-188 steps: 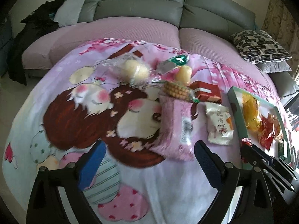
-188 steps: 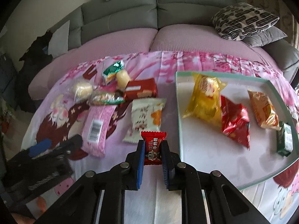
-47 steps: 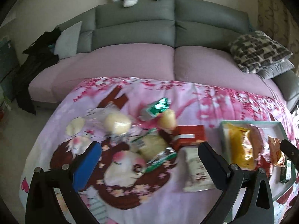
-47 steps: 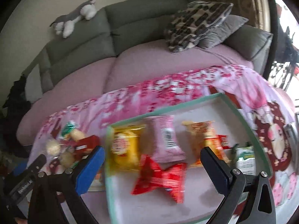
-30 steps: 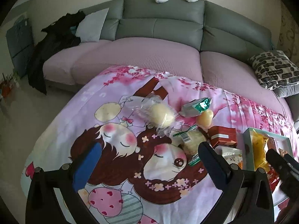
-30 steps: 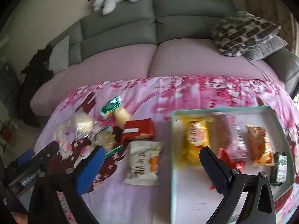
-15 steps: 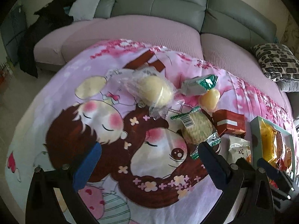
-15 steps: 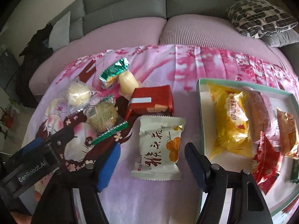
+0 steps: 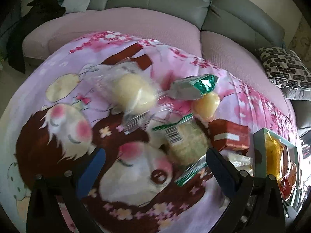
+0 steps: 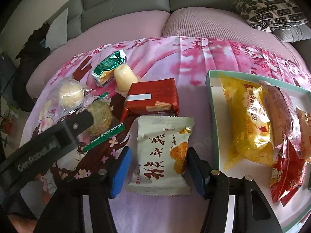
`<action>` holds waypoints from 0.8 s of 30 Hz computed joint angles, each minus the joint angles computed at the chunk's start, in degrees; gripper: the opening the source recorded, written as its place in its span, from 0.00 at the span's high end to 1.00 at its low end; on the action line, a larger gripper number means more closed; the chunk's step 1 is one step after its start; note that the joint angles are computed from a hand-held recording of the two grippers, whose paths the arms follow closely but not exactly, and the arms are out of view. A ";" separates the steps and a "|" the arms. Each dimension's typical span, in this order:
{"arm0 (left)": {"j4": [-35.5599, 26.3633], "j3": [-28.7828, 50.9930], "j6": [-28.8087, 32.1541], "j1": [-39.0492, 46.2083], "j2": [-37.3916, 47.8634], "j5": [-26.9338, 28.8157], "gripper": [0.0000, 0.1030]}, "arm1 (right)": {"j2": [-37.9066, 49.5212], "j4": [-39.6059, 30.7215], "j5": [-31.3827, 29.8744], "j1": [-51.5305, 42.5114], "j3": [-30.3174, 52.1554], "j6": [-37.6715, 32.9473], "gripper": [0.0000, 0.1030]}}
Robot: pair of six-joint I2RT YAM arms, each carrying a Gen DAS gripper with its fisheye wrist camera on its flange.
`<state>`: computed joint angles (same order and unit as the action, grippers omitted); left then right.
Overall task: Organize snacks
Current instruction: 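Grasp the green-striped cracker pack with left tool while right tool grasps white pastry pack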
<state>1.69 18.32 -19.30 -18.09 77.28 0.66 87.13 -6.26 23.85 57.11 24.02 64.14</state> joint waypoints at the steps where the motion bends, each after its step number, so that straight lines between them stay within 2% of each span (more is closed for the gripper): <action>1: 0.50 0.41 -0.14 -0.61 0.91 -0.08 0.00 | 0.22 -0.20 0.13 0.02 0.22 -0.21 0.40; 10: 4.00 4.98 -0.95 -5.31 11.52 -1.87 0.00 | 1.01 -0.29 0.38 -0.01 0.75 -0.98 0.40; 13: 4.12 5.28 -1.03 -6.29 12.26 -3.25 0.00 | 0.87 0.03 0.28 -0.09 0.48 -1.21 0.41; 16: 3.34 5.08 -1.48 -6.33 11.33 -4.87 0.02 | 0.65 -0.12 0.24 -0.19 0.27 -0.99 0.46; 19: 2.55 4.67 -1.12 -6.04 10.13 -6.24 0.14 | -0.06 0.11 0.11 -0.09 -0.26 -0.92 0.47; 21: 2.42 4.34 -0.73 -5.31 9.65 -5.56 0.18 | -0.23 0.14 0.15 0.06 -0.41 -0.86 0.47; 24: 2.21 3.67 -0.24 -4.71 8.41 -4.43 0.32 | -0.76 0.63 -0.03 0.06 -0.88 -0.73 0.47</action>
